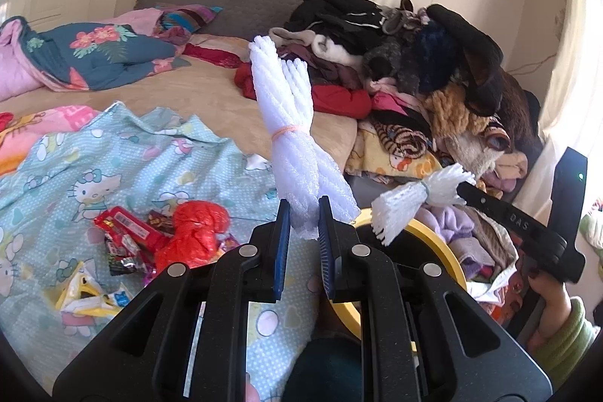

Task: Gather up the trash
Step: 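Carry the white mesh net and white plastic piece over the bin and release both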

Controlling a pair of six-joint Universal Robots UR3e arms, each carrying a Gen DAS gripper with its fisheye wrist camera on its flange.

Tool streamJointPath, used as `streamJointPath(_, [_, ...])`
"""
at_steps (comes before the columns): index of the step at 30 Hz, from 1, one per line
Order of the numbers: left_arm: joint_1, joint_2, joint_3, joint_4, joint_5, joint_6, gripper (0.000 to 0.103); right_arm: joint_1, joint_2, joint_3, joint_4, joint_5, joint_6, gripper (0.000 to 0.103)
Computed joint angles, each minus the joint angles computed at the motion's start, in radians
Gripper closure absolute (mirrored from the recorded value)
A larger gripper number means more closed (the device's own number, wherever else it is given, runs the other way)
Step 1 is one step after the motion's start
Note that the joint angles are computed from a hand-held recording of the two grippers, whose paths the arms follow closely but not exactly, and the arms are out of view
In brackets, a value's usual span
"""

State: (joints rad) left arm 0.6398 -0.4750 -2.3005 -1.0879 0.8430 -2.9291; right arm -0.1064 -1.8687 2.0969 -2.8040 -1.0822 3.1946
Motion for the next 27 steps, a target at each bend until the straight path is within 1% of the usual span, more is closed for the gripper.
streamJointPath(4, [-0.154, -0.098, -0.023, 0.175, 0.106, -0.094, 0.093, -0.044, -0.027, 0.021, 0.015, 0.02, -0.011, 0.09])
streamJointPath(6, [-0.214, -0.142, -0.028, 0.238, 0.145, -0.124, 0.093, -0.07, -0.039, 0.032, 0.026, 0.033, -0.019, 0.09])
streamJointPath(8, [-0.256, -0.173, -0.034, 0.278, 0.17, -0.143, 0.093, -0.082, -0.055, 0.041, 0.038, 0.031, -0.025, 0.09])
streamJointPath(13, [-0.402, -0.274, -0.045, 0.407, 0.27, -0.204, 0.093, -0.115, -0.066, 0.057, 0.05, 0.036, -0.039, 0.09])
streamJointPath(22, [-0.544, -0.395, -0.046, 0.524, 0.355, -0.249, 0.093, -0.194, -0.089, 0.089, 0.069, 0.069, -0.064, 0.09])
streamJointPath(27, [-0.598, -0.459, -0.049, 0.566, 0.381, -0.266, 0.093, -0.197, -0.085, 0.094, 0.071, 0.049, -0.075, 0.09])
